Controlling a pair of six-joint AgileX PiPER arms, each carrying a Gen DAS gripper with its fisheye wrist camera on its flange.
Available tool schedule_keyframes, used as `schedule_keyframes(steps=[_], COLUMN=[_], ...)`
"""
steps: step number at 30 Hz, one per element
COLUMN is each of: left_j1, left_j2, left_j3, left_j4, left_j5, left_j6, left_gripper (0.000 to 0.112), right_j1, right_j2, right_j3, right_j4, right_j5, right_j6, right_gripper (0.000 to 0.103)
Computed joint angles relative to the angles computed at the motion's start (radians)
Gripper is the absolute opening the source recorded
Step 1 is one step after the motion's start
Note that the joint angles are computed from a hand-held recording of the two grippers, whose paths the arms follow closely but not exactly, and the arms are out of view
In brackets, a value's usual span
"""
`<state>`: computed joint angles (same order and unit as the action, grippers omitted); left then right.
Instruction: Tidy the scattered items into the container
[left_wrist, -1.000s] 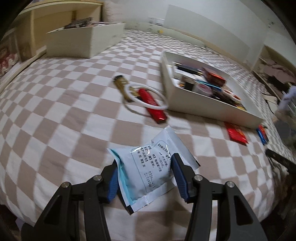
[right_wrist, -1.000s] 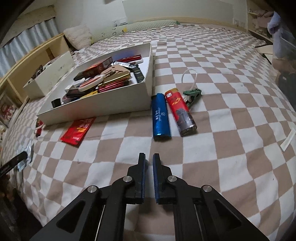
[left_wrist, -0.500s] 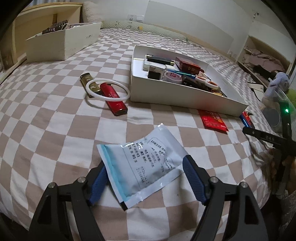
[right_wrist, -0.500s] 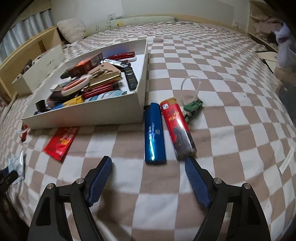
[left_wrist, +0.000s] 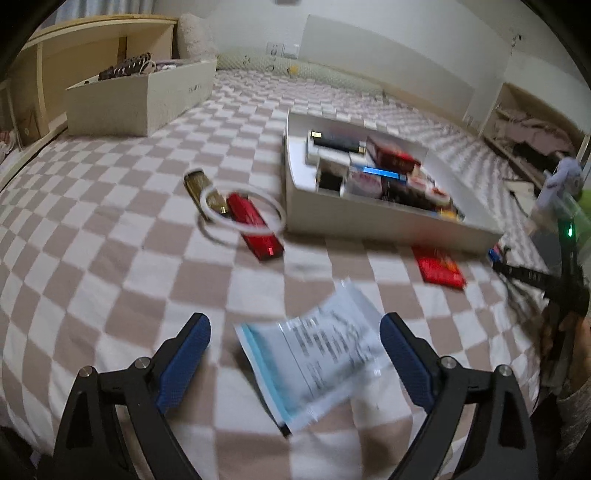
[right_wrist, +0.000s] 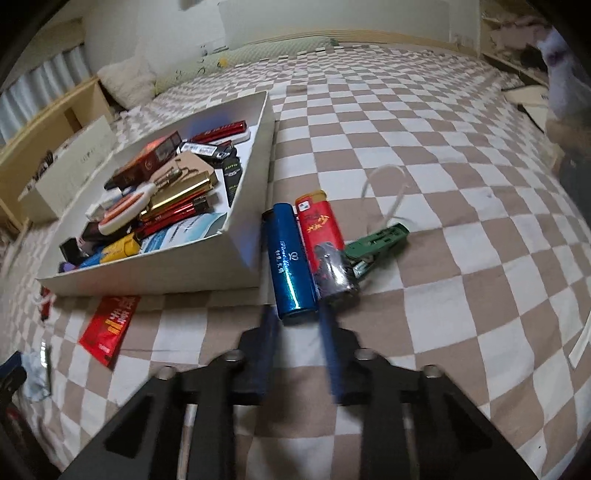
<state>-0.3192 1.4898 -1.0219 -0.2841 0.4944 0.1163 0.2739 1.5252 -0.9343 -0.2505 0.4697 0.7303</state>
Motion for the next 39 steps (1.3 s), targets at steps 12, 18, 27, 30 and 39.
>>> schedule_keyframes(steps=[12,18,27,30,39], left_j1=[0.026,0.011,-0.049,-0.079,-0.121], left_j2=[0.111,0.059,0.017,0.025,0.039], left_j3=[-0.071,-0.001,0.046,0.04,0.041], left_j4=[-0.267,-0.3,-0.211,-0.096,0.009], left_j5=[0.117,0.12,0.069,0.029,-0.028], left_j6=[0.382,0.442,0.318,0.172,0.058], left_gripper=[0.094,0.092,0.089,0.073,0.053], right_j1=[0.097,0.133,0.144,0.114,0.054], right_j2=[-0.088,-0.135,-0.131,-0.121,0.037], right_j3=[0.079,0.12,0.093,0.069,-0.094], right_j4=[-0.017,-0.039,-0.169,-0.124,0.006], right_j5=[0.003,0.003,0.049,0.057,0.094], right_j6=[-0.001,0.047,0.205,0.129,-0.076], right_gripper=[0.019,0.019,0.066,0.066,0.061])
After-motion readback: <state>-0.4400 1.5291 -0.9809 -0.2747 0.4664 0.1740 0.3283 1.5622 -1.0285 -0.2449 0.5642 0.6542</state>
